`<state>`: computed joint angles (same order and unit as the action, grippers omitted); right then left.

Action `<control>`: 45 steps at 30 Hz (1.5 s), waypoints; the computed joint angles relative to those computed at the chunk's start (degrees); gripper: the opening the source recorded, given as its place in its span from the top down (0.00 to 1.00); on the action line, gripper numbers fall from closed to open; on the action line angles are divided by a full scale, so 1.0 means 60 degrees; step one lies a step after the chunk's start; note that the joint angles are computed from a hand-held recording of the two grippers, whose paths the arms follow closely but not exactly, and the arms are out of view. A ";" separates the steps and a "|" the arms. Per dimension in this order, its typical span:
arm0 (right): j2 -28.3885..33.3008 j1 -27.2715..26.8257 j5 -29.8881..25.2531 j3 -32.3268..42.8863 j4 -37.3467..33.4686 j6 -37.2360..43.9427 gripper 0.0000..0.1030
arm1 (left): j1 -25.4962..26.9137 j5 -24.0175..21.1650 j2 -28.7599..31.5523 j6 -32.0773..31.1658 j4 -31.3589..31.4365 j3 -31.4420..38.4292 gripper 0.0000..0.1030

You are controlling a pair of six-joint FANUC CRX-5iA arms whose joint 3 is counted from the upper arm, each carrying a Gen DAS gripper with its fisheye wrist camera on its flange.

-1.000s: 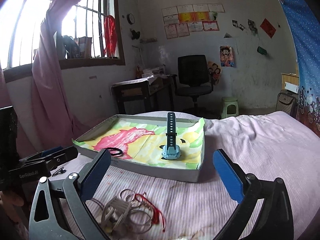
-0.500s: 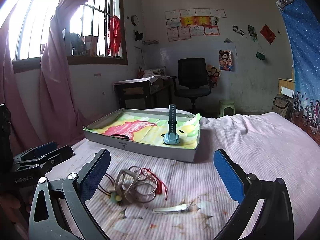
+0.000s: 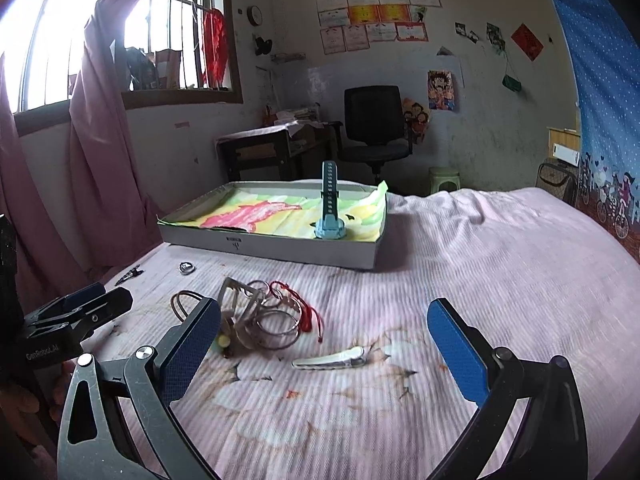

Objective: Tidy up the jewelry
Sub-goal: 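Grasp the brown cord with yellow bead with the left gripper while the right grasps the white hair clip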

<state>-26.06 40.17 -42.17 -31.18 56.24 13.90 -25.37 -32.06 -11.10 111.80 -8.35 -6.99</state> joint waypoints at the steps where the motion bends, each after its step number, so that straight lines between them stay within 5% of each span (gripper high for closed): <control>1: 0.0068 0.0034 -0.0109 0.0077 -0.0133 0.0071 0.01 | 0.0059 0.0004 0.0010 -0.0146 0.0198 -0.0055 0.05; 18: 0.1267 -0.0049 -0.1342 0.1511 -0.3019 0.2000 0.01 | 0.0427 -0.0352 0.0513 -0.2003 0.2146 -0.0088 0.06; 24: 0.1552 -0.0154 -0.1370 0.1789 -0.3643 0.2566 0.02 | 0.0619 -0.0086 0.0739 -0.3764 0.4034 -0.0378 0.07; 31: 0.1837 -0.0342 -0.1335 0.2104 -0.4165 0.2998 0.11 | 0.0701 0.0086 0.1205 -0.5593 0.6506 -0.0637 0.29; 45: 0.2045 -0.0421 -0.1254 0.2203 -0.4278 0.3083 0.33 | 0.0529 -0.0692 0.1761 -0.4659 0.5478 0.0183 0.80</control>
<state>-13.80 37.65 -49.69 -17.96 30.58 32.40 -22.20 -36.21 -0.53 83.85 24.52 -5.89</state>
